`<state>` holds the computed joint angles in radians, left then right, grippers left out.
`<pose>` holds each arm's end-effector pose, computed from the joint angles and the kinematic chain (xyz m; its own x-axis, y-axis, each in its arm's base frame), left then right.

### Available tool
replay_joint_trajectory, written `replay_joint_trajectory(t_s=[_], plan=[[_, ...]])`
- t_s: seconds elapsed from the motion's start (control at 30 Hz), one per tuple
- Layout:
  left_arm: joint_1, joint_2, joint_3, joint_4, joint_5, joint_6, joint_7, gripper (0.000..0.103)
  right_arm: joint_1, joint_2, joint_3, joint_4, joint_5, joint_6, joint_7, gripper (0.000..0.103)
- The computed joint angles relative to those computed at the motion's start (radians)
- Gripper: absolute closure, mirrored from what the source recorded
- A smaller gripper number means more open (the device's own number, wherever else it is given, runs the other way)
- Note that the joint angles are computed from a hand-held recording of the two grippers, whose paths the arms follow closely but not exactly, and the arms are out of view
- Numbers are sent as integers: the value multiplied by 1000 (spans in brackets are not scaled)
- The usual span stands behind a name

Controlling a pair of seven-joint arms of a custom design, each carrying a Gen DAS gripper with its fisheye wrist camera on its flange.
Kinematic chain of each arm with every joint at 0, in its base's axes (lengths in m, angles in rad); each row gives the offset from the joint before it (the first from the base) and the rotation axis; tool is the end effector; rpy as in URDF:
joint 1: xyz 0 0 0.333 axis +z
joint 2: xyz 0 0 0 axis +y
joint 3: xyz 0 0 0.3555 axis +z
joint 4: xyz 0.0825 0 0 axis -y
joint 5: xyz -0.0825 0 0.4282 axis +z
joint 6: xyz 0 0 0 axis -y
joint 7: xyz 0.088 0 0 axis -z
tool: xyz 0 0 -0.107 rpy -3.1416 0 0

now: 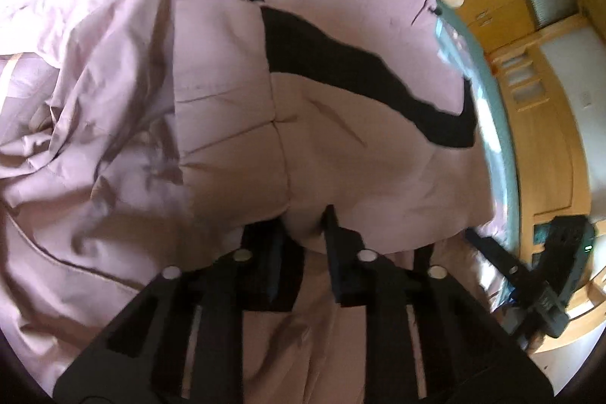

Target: Fold large clothes

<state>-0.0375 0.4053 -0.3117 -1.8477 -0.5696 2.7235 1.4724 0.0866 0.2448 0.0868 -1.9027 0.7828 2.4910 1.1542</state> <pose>0.6930 -0.2077 0.3712 0.1547 -0.8211 0.5495 -0.9119 -0.3326 -0.2403 0.6790 0.1115 0.4217 0.1260 -0.8561 -0.5012 -0.9275 0.0775 -0.3656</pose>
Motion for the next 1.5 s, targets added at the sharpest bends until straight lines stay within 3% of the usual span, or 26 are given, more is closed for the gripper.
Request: replay_joint_trajectory(t_s=[0.13, 0.27, 0.4, 0.43, 0.5, 0.53, 0.57, 0.63, 0.77, 0.83, 1.0, 1.2, 1.3, 1.4, 1.5], plan=[[1, -16, -5, -15, -10, 41, 28, 91, -45, 29, 17, 38, 157, -125, -56, 15], [-70, -32, 56, -27, 135, 78, -44, 91, -48, 65, -4, 50, 186, -79, 30, 15], [-75, -37, 56, -32, 201, 76, -73, 91, -107, 95, 16, 71, 396, -71, 37, 16], [-62, -38, 42, -39, 191, 76, -60, 91, -105, 94, 15, 71, 414, -41, 33, 20], [-44, -33, 21, -37, 171, 66, -41, 91, -84, 87, 5, 62, 385, 42, 31, 49], [-42, -32, 18, -37, 168, 60, -36, 91, -79, 86, 3, 56, 369, 67, 35, 75], [-44, -33, 21, -39, 173, 58, -36, 91, -86, 86, 8, 51, 382, 67, 35, 88], [-40, -34, 18, -40, 168, 58, -29, 91, -102, 78, 23, 42, 448, 71, 6, 94], [22, -16, -56, -24, 48, 51, 80, 90, -78, 36, 16, 28, 454, 190, -66, 97], [39, -12, -81, -20, -10, 42, 144, 90, -81, 32, 9, 22, 459, 207, -89, 97], [-83, -16, 40, -15, 158, 51, 27, 90, -54, 44, -4, 16, 292, 205, 15, 96], [-107, -21, 99, -26, 264, 68, -126, 90, -48, 16, 22, -7, 218, 188, -39, 94], [-157, -22, 166, -27, 396, 83, -255, 90, -12, 11, 6, -17, 94, 191, -3, 91], [-180, -20, 195, -24, 497, 91, -341, 90, 15, 19, -8, -17, -41, 192, 56, 88], [-176, -14, 193, -12, 554, 80, -380, 89, 14, 28, -5, -17, -96, 181, 94, 88]])
